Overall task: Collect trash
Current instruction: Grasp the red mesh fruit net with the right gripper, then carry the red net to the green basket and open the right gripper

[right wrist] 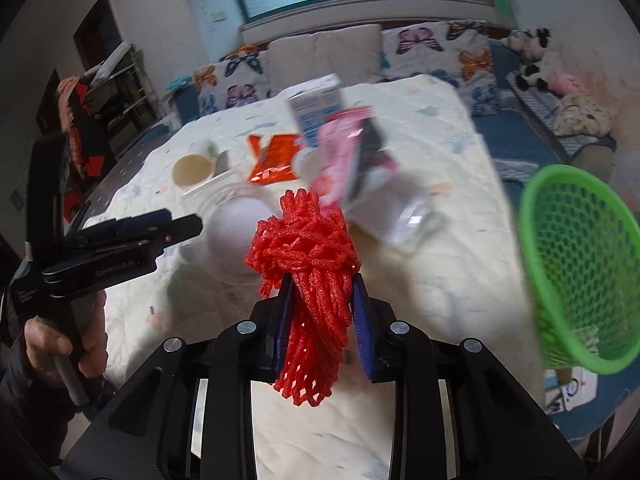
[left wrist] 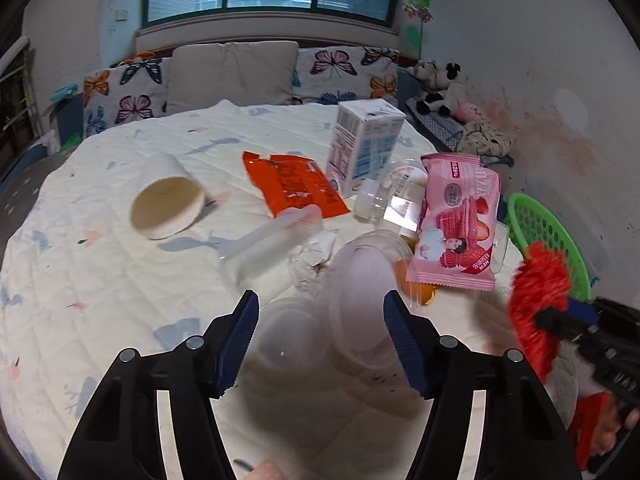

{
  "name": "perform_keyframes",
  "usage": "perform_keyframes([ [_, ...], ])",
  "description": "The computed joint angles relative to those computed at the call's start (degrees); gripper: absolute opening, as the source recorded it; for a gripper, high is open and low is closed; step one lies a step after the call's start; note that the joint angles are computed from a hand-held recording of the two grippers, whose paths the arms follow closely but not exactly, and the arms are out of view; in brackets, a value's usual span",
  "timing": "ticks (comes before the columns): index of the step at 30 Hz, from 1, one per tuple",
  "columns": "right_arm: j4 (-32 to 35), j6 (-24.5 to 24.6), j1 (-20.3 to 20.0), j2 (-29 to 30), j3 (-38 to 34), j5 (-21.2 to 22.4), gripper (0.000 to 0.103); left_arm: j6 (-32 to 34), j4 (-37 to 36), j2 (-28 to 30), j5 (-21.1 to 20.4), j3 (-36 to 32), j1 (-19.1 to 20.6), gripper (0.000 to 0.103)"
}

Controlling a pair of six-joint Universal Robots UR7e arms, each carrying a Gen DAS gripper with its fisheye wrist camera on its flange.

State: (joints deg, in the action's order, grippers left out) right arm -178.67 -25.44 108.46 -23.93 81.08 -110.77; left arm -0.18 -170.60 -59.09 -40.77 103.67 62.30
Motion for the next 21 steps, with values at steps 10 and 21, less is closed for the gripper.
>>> perform_keyframes([
  [10,-4.23,0.45,-2.74,-2.49,-0.63,-5.64,0.029,1.04,4.47,1.93,-3.91,-3.91,1.57,0.039],
  [21,-4.79,1.44,-6.96,-2.21,-4.63,-10.91,0.029,0.74,4.83,2.19,-4.65,-4.61,2.04,0.014],
])
